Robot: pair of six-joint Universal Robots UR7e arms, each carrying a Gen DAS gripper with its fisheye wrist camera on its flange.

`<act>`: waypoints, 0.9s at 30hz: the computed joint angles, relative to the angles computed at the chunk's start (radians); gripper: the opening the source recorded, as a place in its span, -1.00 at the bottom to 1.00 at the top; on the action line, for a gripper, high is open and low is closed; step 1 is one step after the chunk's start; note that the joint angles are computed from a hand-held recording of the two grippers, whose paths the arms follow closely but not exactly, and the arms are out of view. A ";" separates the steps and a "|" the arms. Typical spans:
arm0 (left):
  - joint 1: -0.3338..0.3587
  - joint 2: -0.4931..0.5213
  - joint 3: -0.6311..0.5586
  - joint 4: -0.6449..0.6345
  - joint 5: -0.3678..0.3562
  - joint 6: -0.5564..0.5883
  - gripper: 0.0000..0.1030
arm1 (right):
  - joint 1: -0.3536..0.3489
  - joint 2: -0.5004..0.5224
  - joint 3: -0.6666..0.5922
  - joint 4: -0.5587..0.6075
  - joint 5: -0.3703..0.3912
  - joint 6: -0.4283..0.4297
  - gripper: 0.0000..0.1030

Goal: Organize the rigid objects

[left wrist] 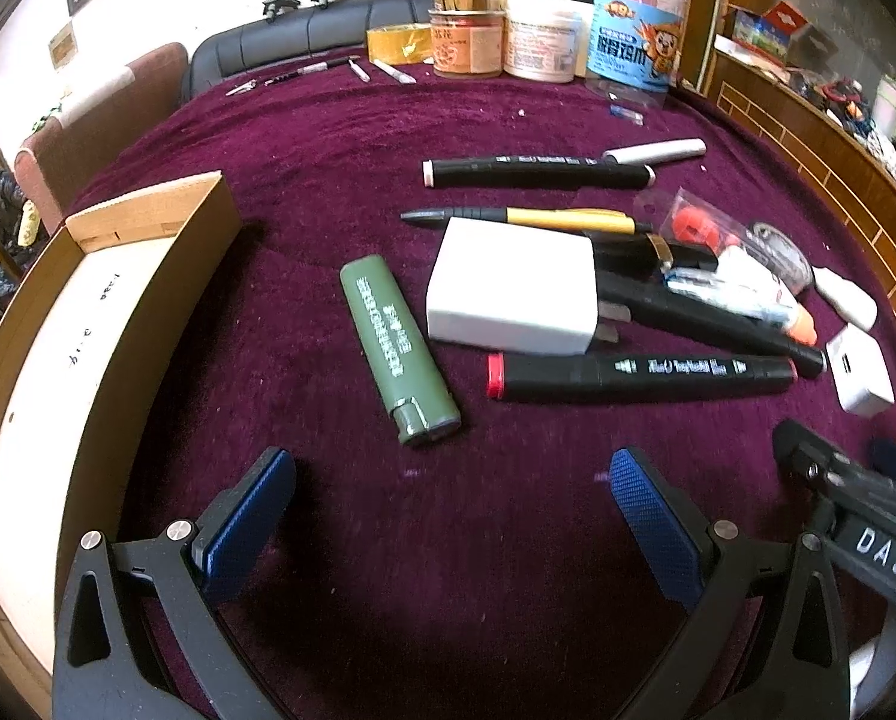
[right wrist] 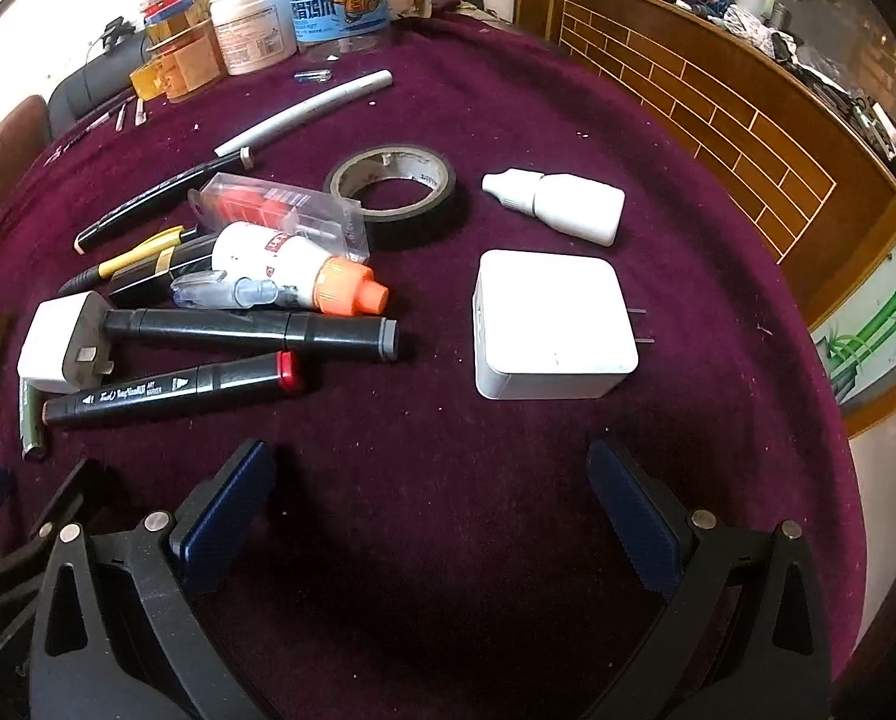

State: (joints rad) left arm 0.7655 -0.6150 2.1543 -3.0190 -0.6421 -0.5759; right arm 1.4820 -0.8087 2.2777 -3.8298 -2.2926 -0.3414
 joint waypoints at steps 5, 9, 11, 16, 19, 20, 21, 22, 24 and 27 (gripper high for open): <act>-0.007 -0.022 0.038 -0.025 -0.033 0.031 0.97 | 0.013 0.013 0.084 -0.294 0.061 -0.071 0.96; -0.008 -0.021 0.034 -0.015 -0.027 0.026 0.98 | 0.084 0.054 0.147 -0.713 0.128 -0.242 0.97; -0.011 -0.020 0.032 -0.002 -0.019 0.019 0.98 | 0.073 0.077 0.134 -0.816 0.188 -0.292 1.00; -0.004 -0.101 0.081 0.001 -0.111 0.057 0.83 | 0.038 -0.007 0.078 -0.563 0.065 -0.147 1.00; -0.036 -0.178 0.166 -0.107 -0.070 0.092 0.83 | -0.068 -0.007 0.098 -0.594 0.168 -0.147 1.00; -0.038 -0.199 0.183 -0.139 -0.061 0.116 0.83 | -0.089 -0.004 0.097 -0.603 0.184 -0.135 1.00; -0.033 -0.218 0.192 -0.167 -0.069 0.145 0.84 | -0.087 -0.009 0.092 -0.581 0.165 -0.109 1.00; -0.024 -0.232 0.194 -0.178 -0.085 0.166 0.84 | -0.101 -0.029 0.116 -0.556 0.166 -0.100 1.00; 0.009 -0.257 0.173 -0.171 -0.131 0.202 0.84 | -0.122 -0.054 0.139 -0.540 0.224 -0.063 1.00; 0.035 -0.239 0.124 -0.129 -0.139 0.207 0.84 | -0.106 -0.018 0.133 -0.587 0.213 -0.130 1.00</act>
State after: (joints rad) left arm 0.8005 -0.8544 2.2783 -3.1476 -0.7812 -0.3694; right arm 1.3762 -0.8268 2.4112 -4.4172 -2.0791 -0.4711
